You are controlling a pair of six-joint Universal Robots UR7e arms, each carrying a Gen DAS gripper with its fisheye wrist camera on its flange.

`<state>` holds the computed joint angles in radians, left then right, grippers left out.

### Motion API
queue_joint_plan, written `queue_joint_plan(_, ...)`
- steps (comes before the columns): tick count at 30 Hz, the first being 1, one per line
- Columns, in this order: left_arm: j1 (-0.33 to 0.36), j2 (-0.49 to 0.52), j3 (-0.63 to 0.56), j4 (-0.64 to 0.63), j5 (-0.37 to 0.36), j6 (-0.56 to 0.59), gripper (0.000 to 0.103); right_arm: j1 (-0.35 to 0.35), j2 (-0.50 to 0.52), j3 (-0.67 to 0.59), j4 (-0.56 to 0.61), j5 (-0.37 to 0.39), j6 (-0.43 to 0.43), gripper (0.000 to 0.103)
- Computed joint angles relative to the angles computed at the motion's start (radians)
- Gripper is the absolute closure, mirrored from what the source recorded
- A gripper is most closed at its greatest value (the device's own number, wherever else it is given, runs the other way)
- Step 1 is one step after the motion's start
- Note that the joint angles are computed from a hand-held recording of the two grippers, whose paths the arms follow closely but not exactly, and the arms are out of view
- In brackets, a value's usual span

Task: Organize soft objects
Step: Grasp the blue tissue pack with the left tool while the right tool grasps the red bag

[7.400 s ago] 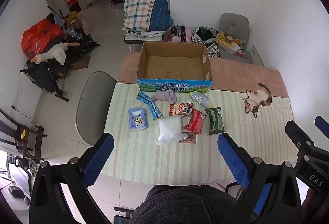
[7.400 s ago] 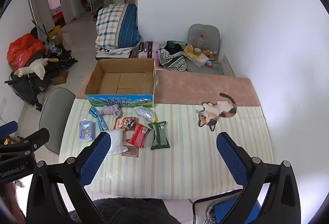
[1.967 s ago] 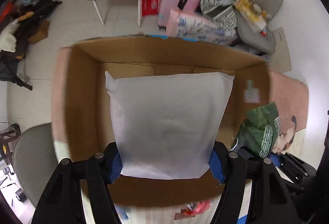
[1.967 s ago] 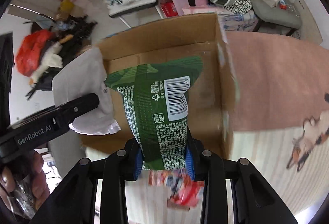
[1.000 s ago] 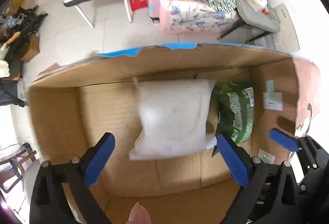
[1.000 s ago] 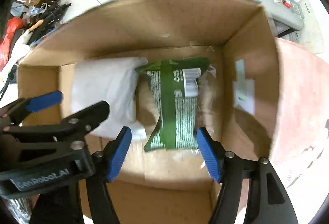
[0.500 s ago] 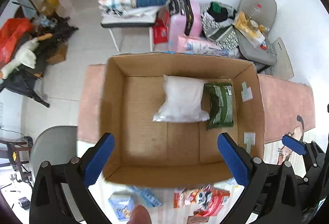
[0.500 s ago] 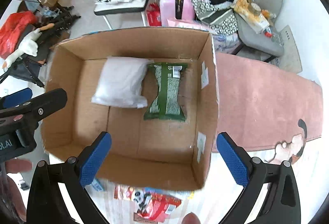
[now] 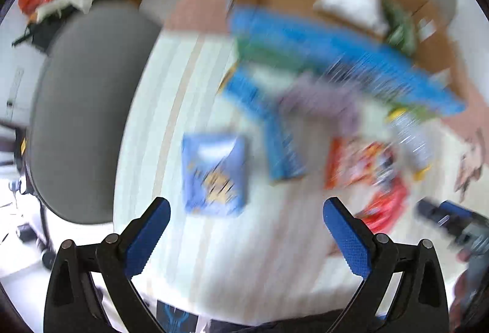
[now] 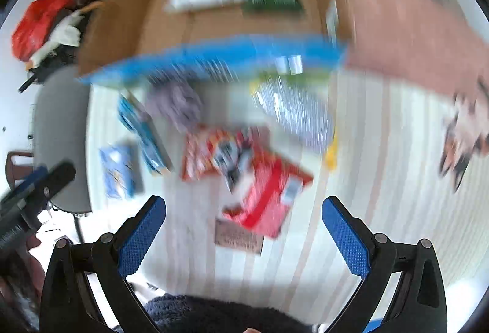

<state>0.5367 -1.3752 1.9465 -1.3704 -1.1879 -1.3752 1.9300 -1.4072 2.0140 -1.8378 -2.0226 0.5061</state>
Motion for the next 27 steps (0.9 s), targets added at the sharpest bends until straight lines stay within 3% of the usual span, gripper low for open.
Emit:
queue_joint_plan(4, 0.063, -0.08, 0.106, -0.064, -0.061, -0.036, 0.001, -0.08, -0.011, 0.071, -0.041, 0.035, 0.029, 0.0)
queue_joint_plan(7, 0.106, -0.111, 0.143, -0.121, -0.068, -0.038, 0.001, -0.091, 0.001, 0.095, -0.048, 0.011, 0.041, 0.0)
queue_joint_plan(13, 0.213, -0.083, 0.173, -0.241, -0.097, 0.057, 0.001, -0.114, 0.055, 0.106, -0.065, -0.029, 0.032, 0.001)
queue_joint_plan(16, 0.233, -0.065, 0.175, -0.248, -0.099, 0.078, 0.001, -0.141, 0.057, 0.119, -0.073, -0.005, 0.042, 0.017)
queue_joint_plan(20, 0.222, -0.046, 0.175, -0.242, -0.087, 0.096, 0.001, -0.144, 0.055, 0.13, -0.082, -0.016, 0.038, 0.024)
queue_joint_plan(21, 0.218, -0.038, 0.172, -0.238, -0.085, 0.101, 0.009, -0.141, 0.059, 0.133, -0.086, -0.022, 0.039, 0.028)
queue_joint_plan(22, 0.216, -0.026, 0.169, -0.226, -0.088, 0.104, 0.017, -0.137, 0.064, 0.132, -0.081, -0.028, 0.043, 0.038)
queue_joint_plan(23, 0.232, -0.014, 0.167, -0.233, -0.092, 0.12, 0.033, -0.134, 0.069, 0.131, -0.07, -0.035, 0.047, 0.041)
queue_joint_plan(25, 0.229, 0.01, 0.161, -0.226, -0.092, 0.122, 0.038, -0.127, 0.079, 0.134, -0.072, -0.048, 0.054, 0.048)
queue_joint_plan(27, 0.218, 0.01, 0.163, -0.226, -0.094, 0.12, 0.049, -0.118, 0.079, 0.147, -0.085, -0.054, 0.057, 0.049)
